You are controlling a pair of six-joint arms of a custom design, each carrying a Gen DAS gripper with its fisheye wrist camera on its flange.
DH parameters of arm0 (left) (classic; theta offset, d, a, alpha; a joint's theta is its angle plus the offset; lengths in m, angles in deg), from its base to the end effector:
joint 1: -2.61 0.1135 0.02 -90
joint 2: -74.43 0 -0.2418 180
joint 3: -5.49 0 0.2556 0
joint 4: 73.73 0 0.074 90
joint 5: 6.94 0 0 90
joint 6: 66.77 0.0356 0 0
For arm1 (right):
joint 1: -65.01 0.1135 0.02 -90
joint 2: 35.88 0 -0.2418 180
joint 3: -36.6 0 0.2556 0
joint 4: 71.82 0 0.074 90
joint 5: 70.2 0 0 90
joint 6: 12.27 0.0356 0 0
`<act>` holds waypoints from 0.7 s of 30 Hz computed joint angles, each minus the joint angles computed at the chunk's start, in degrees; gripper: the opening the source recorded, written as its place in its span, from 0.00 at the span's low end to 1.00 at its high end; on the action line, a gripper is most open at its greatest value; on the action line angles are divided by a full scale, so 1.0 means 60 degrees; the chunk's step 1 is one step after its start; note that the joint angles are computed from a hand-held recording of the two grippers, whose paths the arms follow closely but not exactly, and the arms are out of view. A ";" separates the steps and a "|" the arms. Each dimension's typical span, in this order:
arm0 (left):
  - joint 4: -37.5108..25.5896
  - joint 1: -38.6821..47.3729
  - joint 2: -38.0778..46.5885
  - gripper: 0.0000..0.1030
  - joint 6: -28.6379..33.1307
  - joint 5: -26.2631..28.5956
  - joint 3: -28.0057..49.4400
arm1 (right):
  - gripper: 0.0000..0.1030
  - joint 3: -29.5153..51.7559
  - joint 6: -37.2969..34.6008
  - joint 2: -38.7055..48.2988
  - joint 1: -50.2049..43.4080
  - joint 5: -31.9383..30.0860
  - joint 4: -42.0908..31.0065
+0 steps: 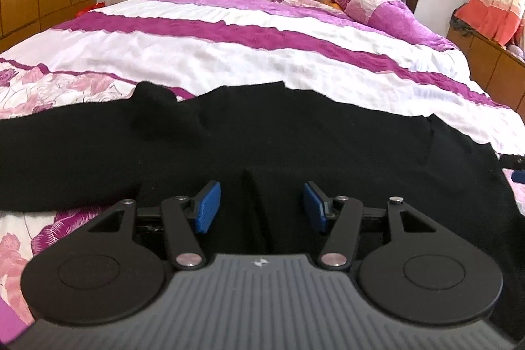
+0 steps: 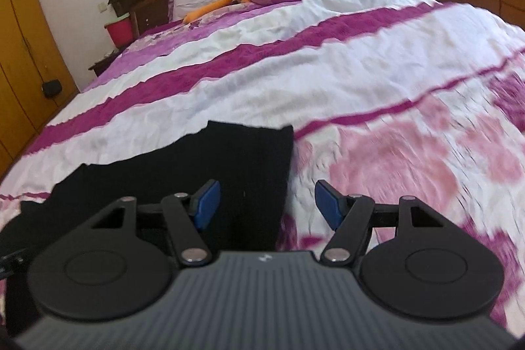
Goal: Fold small clothes
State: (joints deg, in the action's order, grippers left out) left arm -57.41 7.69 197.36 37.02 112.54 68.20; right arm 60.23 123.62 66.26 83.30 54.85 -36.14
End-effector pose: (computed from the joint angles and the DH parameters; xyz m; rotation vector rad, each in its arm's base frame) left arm 0.3542 0.0139 0.0218 0.4199 2.2133 -0.4249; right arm 0.1939 0.0425 0.0293 0.7976 2.0095 -0.0762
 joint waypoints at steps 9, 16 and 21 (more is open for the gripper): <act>0.0265 -0.0123 0.0557 0.59 -0.0206 0.0106 0.0399 | 0.64 0.1277 -0.1586 0.1806 -0.0832 -0.0526 0.0679; 0.0088 -0.0274 0.0510 0.10 0.0137 0.0621 0.0338 | 0.33 0.1684 -0.1918 0.2557 -0.1016 -0.0625 0.0990; 0.1967 -0.0696 -0.0177 0.09 0.0094 0.0299 -0.0711 | 0.09 0.1242 -0.1705 0.3530 -0.0589 0.0455 0.3370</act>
